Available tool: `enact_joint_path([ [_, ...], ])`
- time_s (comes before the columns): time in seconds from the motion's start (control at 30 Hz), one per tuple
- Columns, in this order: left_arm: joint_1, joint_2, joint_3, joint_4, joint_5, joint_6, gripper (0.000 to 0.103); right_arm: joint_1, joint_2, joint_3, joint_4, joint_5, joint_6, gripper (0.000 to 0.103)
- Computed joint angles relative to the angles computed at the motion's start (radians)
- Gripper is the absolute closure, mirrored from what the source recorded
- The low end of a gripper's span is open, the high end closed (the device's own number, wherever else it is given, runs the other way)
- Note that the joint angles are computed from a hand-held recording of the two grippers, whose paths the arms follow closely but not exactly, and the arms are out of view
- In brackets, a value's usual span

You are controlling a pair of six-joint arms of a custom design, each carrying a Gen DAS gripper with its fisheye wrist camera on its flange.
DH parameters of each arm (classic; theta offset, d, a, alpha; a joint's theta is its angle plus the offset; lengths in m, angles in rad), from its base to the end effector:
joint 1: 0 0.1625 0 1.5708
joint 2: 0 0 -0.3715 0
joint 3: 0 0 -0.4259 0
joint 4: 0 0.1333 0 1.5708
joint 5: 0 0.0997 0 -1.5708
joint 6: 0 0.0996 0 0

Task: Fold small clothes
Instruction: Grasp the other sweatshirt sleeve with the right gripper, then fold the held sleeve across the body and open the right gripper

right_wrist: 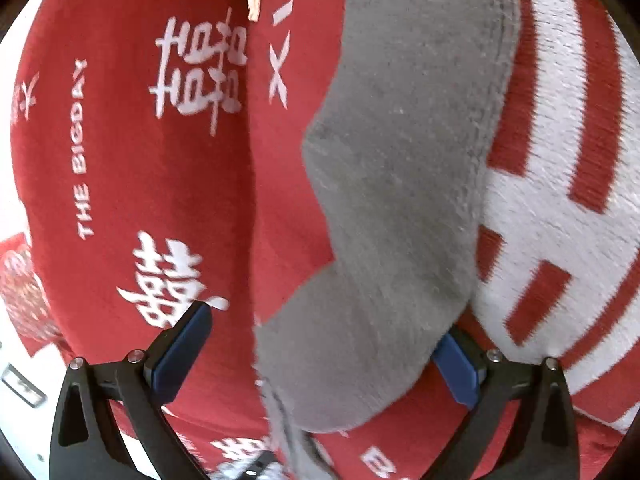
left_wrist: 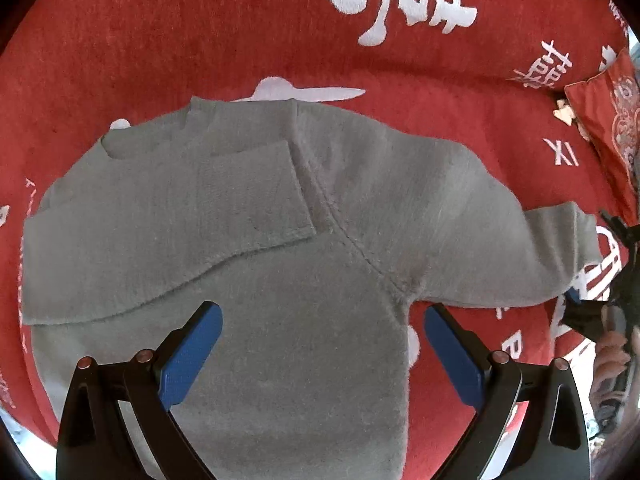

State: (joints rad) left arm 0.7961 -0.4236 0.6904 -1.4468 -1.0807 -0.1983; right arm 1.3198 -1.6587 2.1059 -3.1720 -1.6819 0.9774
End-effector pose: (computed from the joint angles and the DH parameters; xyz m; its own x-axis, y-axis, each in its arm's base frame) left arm -0.4366 -0.7036 0.0837 -0.6226 0.6005 -0.5017 0.5346 0.7946 0.2877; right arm -0.0014 -0.4975 0.3995 -0.4409 0.5181 -0.7330 0.8335 -0.0668 -0.5485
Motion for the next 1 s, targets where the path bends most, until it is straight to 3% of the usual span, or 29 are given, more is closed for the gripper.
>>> enact_joint_path([
  [0.03,0.001,0.003,-0.004,0.005,0.007,-0.006,0.002,-0.009,-0.003,0.008,-0.014,0.015,0.020,0.015],
  [0.07,0.002,0.002,-0.003,0.008,0.013,-0.012,0.002,-0.021,-0.004,0.018,-0.027,0.034,0.064,0.044],
  [0.1,0.004,0.001,-0.003,0.010,0.022,-0.023,0.002,-0.034,-0.007,0.031,-0.042,0.056,0.105,0.062],
  [0.13,0.006,-0.001,-0.002,0.012,0.032,-0.032,0.002,-0.047,-0.003,0.045,-0.076,0.081,0.144,0.097],
  [0.23,0.016,-0.004,-0.014,0.030,0.046,-0.061,0.002,-0.052,0.011,0.055,-0.143,0.099,0.164,0.097],
  [0.33,0.029,-0.016,-0.016,0.020,0.044,-0.057,0.002,-0.031,0.026,0.016,-0.148,0.117,0.094,0.097],
  [0.43,0.040,-0.031,-0.012,0.014,0.075,-0.048,0.002,0.004,0.066,-0.067,-0.111,0.142,0.011,0.097],
  [0.53,0.066,-0.039,-0.031,0.024,0.057,-0.052,0.002,0.060,0.137,-0.187,-0.049,0.144,-0.086,0.097],
  [0.63,0.089,-0.071,-0.014,-0.002,0.070,-0.048,0.002,0.140,0.235,-0.338,0.070,0.110,-0.216,0.097],
  [0.73,0.115,-0.098,-0.024,-0.009,0.085,-0.042,0.002,0.235,0.365,-0.526,0.242,0.021,-0.368,0.097],
  [0.87,0.148,-0.150,-0.001,-0.066,0.141,0.021,0.002,0.335,0.612,-0.829,0.488,-0.057,-0.527,0.097],
  [1.0,0.196,-0.163,-0.034,-0.064,0.196,0.056,0.002,0.393,0.867,-1.114,0.744,-0.117,-0.621,0.097],
])
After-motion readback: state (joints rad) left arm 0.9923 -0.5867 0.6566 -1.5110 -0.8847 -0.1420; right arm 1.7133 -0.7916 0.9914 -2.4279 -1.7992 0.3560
